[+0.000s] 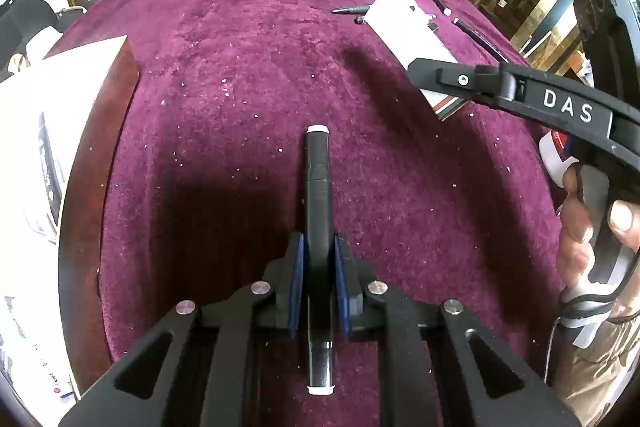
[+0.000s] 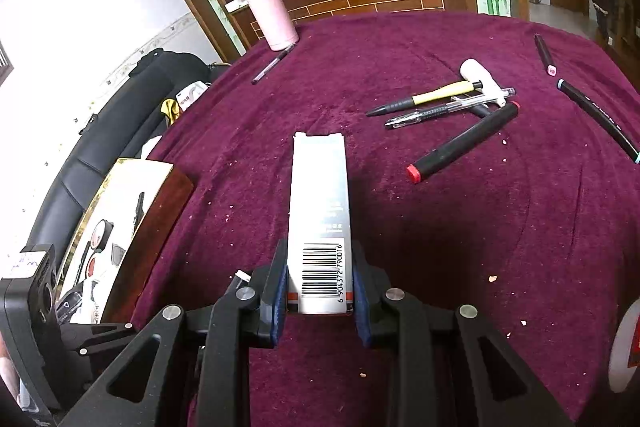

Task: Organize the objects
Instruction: 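Carry the black marker and the white box over the tray with both grippers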

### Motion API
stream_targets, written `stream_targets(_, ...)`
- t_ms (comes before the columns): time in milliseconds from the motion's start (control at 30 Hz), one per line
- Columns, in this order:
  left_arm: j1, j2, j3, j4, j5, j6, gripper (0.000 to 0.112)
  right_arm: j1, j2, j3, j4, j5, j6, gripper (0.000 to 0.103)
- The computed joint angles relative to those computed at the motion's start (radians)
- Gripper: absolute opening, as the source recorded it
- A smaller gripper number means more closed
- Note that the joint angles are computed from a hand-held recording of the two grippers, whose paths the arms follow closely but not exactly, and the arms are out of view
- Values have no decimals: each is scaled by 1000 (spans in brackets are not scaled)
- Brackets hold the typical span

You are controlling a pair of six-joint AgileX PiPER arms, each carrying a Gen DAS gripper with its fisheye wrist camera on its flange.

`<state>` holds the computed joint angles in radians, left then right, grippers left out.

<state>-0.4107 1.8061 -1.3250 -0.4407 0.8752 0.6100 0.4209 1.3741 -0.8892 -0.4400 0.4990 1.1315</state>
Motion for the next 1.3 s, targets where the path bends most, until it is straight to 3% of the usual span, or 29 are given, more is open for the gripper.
stream_targets(467,-60,-33,59,85,-126,-50,14,2,-20,8,-47,20,50,29)
stream_targets(967,-86,-36,45,163,-131,-122,14,-10,-32,38,-35,-16,54,29)
stream_targets(1133,-77,-78,73,162,-145,-101,14,4,-18,19,-47,18,68,29)
stream_targets(1300,-33,-140,107,96,-130,-13,14,85,-10,-19,-165,99,190,29)
